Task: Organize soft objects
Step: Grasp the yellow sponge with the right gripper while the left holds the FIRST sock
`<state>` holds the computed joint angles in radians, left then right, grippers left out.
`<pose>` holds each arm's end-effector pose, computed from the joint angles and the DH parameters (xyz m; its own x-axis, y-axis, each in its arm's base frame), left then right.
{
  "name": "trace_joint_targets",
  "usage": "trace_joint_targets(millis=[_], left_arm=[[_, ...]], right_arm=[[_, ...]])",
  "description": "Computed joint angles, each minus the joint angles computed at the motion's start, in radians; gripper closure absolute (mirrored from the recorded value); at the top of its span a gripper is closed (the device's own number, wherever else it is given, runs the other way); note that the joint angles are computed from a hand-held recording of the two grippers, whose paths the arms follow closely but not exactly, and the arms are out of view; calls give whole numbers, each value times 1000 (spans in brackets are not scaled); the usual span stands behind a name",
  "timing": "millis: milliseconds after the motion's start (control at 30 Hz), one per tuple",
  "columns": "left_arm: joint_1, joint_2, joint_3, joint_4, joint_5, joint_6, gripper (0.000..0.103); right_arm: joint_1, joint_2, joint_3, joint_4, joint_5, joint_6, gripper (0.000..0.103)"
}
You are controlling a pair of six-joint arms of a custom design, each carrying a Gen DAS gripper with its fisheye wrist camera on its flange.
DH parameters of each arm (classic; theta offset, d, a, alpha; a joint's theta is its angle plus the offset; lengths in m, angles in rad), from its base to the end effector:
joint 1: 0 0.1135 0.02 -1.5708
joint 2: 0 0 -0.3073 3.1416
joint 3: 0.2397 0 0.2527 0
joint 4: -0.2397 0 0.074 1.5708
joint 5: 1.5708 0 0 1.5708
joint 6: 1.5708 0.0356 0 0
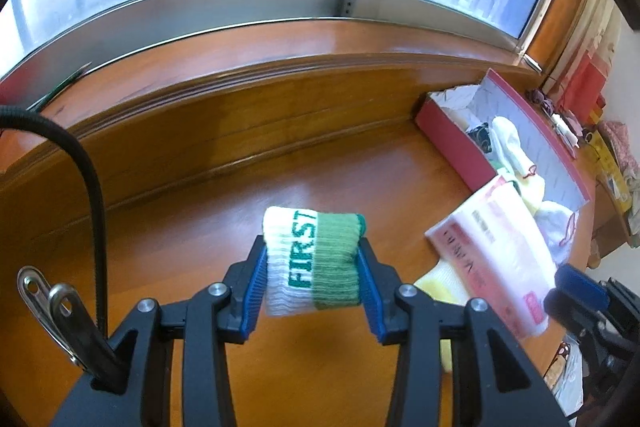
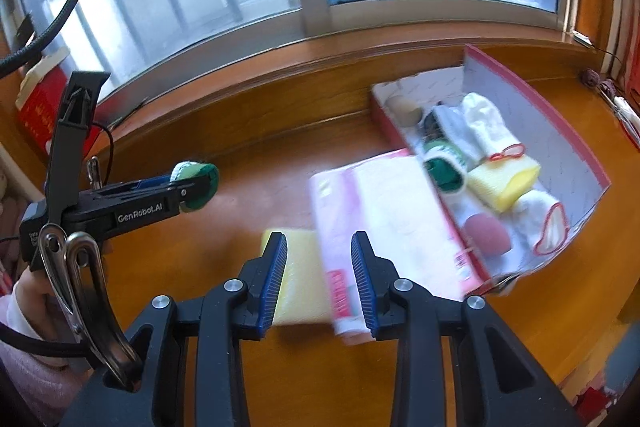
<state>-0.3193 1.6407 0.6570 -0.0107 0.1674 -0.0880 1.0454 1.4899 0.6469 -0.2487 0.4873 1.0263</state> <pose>0.2705 -0.0957 0.1574 -0.8277 0.1824 -0.5306 0.3243 0.9273 -0.1871 0.1407 0.2095 0.1828 -0.7918 0.1412 -0.5942 0.0408 0.9830 0.1791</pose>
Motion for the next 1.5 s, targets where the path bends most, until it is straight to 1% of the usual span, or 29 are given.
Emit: trace_joint_targets(millis=[200,367,500,567,767,933,1067,1133,1333,1500], left_arm=[[81,-39,-67,6,36,53,59],[149,-50,-106,18,71,98,59],[195,-44,-118,23,96,124,59],[214,-37,-117,23,107,135,59],[247,-14,-107,27,134,155,59],[255,8,-100,34,148,159,59],[263,22,-99,38,152,162,59],[269,28,-100,38,151,165,59],[278,47,-95,41,149,166,59],[270,49,-93,43,152,166,59]], right_arm=[[66,97,61,7,-4,27,68],[84,195,102,38,-35,24,68],[77,283,141,49,-61,0,63],[76,328,169,35,-63,-10,63],[85,453,282,-70,-2,-66,62],[111,519,381,-229,73,-71,62],[134,546,416,-286,111,-80,59],[140,571,436,-309,130,-90,54],[123,614,456,-363,179,-78,54],[111,652,472,-415,189,-56,54]])
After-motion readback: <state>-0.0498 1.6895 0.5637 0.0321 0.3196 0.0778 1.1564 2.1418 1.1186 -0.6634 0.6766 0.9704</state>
